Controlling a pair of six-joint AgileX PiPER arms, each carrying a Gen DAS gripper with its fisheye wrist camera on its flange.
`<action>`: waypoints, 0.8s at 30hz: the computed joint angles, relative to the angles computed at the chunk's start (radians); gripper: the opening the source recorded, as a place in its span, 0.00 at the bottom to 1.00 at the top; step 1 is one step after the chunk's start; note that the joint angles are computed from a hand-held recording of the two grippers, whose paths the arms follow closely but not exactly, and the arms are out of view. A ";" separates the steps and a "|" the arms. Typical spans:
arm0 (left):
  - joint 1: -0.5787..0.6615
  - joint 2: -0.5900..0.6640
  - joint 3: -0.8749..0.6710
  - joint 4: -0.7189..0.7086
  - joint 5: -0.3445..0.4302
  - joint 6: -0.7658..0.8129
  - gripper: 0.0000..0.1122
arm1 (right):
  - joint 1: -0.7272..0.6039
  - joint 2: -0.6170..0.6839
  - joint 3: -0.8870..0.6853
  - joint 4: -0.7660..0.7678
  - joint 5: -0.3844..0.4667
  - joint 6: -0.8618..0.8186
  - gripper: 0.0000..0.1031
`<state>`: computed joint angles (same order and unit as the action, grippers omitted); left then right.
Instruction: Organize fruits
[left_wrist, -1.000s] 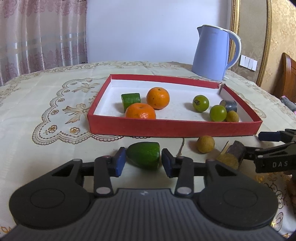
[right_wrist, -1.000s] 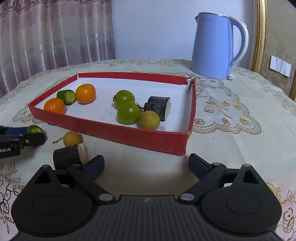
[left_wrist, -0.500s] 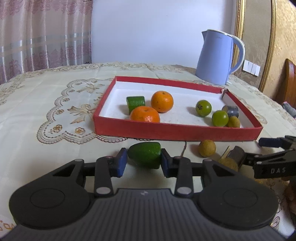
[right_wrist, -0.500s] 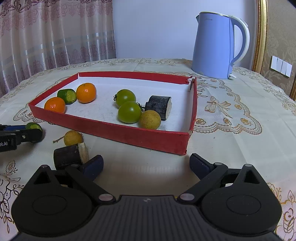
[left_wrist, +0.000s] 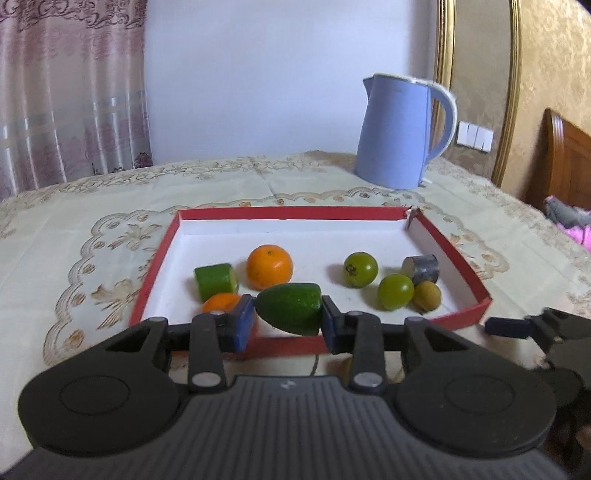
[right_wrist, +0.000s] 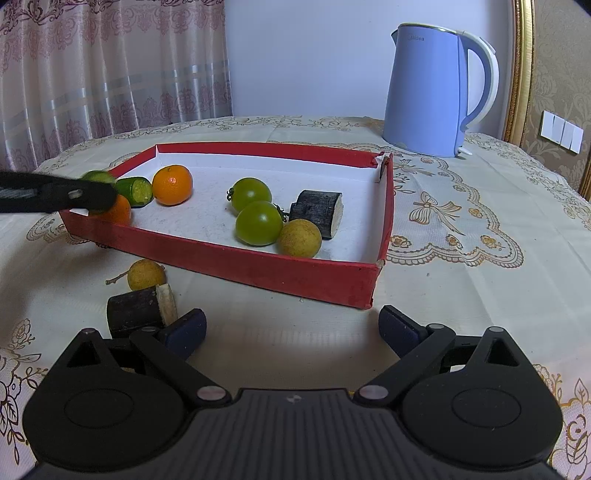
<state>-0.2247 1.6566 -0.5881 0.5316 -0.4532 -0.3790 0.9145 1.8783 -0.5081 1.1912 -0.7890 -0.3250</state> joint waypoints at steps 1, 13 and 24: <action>-0.011 0.017 -0.019 -0.015 0.010 0.006 0.31 | 0.000 0.000 -0.001 0.001 0.000 -0.001 0.97; -0.069 0.160 -0.190 -0.126 0.118 0.058 0.31 | 0.000 -0.002 0.001 0.000 0.001 0.000 0.97; -0.100 0.253 -0.306 -0.273 0.186 0.178 0.32 | 0.003 -0.003 0.002 0.002 0.000 -0.001 0.98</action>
<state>-0.3250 1.9095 -0.8945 0.2585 -0.2670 -0.2014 0.9172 1.8758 -0.5066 1.1935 -0.7890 -0.3257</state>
